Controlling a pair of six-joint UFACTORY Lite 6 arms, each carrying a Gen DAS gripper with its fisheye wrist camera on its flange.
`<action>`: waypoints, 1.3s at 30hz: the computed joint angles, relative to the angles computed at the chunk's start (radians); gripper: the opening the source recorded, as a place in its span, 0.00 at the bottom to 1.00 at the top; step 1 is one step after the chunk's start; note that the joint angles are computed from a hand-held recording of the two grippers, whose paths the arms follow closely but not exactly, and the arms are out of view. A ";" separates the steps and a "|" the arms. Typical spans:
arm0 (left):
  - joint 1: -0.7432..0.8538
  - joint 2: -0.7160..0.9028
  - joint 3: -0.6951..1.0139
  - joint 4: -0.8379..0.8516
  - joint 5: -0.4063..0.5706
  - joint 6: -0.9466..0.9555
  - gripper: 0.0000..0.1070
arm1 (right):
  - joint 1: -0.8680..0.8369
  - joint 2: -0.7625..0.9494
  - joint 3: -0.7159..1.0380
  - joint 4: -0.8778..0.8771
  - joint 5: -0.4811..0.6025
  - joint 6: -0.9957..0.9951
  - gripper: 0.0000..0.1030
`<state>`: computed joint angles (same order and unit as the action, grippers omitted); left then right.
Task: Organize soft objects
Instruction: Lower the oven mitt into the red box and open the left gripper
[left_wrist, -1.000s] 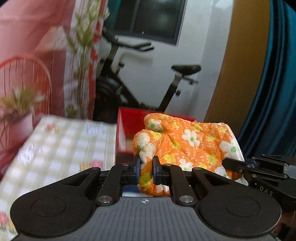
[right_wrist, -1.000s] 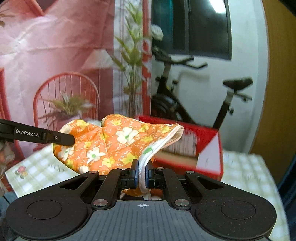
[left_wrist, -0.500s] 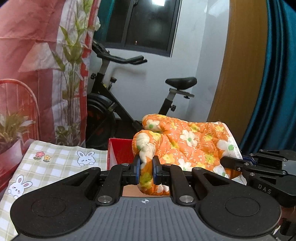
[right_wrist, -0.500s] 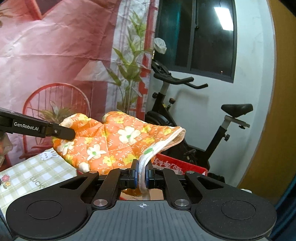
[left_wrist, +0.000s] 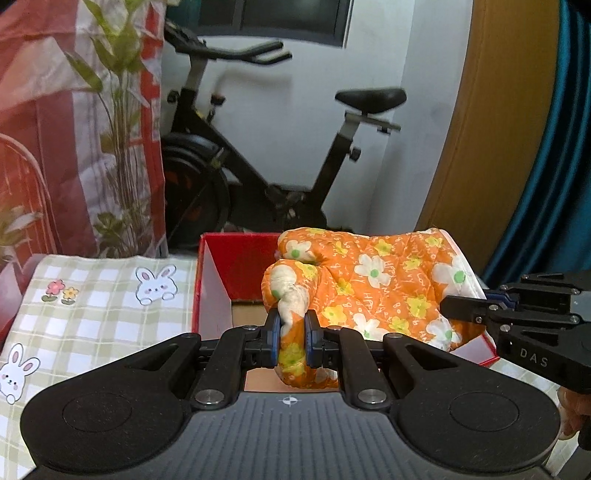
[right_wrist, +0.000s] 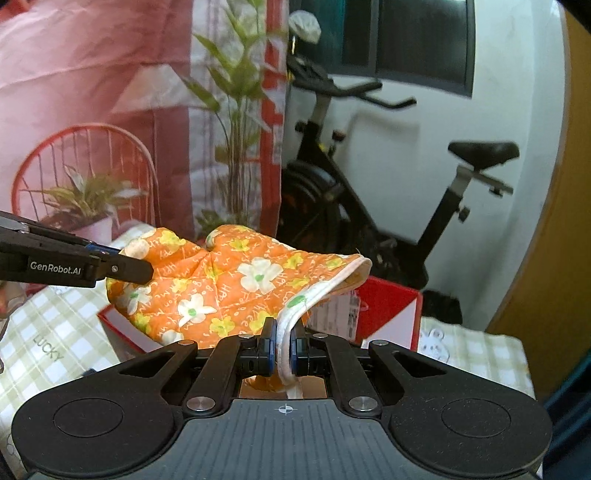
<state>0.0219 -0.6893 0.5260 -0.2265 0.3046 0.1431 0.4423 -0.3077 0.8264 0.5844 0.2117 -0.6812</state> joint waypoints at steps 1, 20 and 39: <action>0.005 0.037 0.015 -0.027 -0.005 0.029 0.13 | -0.008 0.032 0.019 0.022 0.006 -0.023 0.07; 0.083 0.365 0.132 -0.309 -0.001 0.331 0.13 | -0.029 0.416 0.263 -0.048 0.085 0.123 0.07; 0.103 0.421 0.153 -0.528 0.075 0.555 0.50 | -0.025 0.503 0.298 -0.270 0.102 0.425 0.31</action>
<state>0.1251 -0.2682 0.6785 -0.7549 0.3801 0.6982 0.4169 0.1950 1.1249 0.3149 0.3139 -0.2560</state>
